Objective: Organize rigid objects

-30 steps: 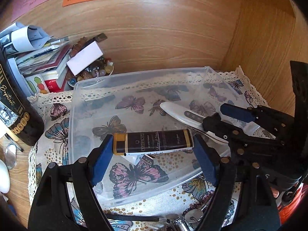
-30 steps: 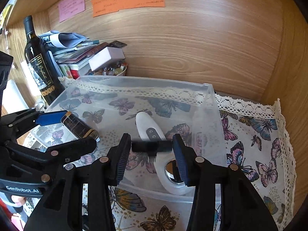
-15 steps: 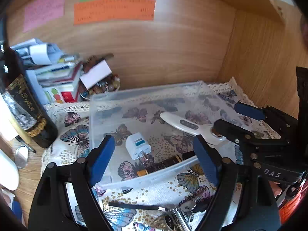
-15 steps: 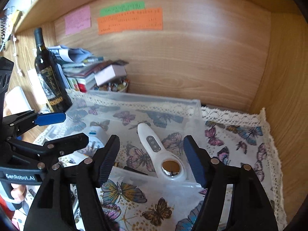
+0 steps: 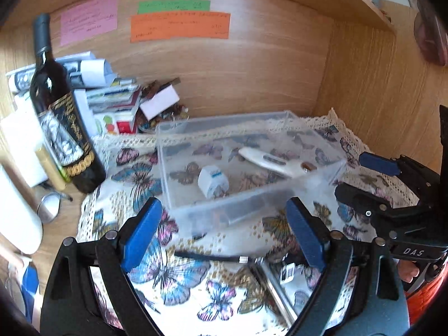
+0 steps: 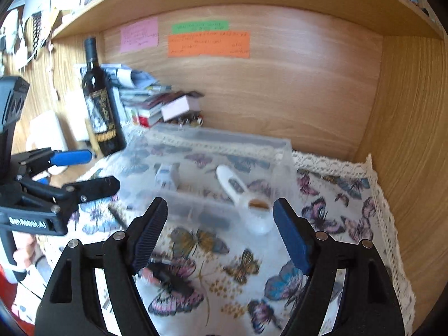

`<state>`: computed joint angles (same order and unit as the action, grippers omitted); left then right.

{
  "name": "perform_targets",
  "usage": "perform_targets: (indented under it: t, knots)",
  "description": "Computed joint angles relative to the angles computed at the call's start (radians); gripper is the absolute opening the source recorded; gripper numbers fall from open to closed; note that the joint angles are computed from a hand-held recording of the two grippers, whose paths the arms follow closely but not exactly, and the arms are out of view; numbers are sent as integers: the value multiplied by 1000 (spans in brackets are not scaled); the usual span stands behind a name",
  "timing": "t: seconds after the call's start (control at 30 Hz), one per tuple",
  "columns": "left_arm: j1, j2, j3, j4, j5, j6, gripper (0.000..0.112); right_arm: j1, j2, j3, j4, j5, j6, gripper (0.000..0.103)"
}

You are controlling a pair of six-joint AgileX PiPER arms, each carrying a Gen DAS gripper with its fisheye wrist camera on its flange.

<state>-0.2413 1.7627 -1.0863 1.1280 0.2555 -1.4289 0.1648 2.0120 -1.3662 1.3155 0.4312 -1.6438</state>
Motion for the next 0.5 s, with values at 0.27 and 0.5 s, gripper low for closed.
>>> perform_targets:
  t: [0.27,0.5]
  knots:
    - [9,6,83,-15,-17,-4,91,35,62,4,-242,9,211,75]
    - [21,20,138,-50,-74,16,90,16,108,-19,-366,58,322,64]
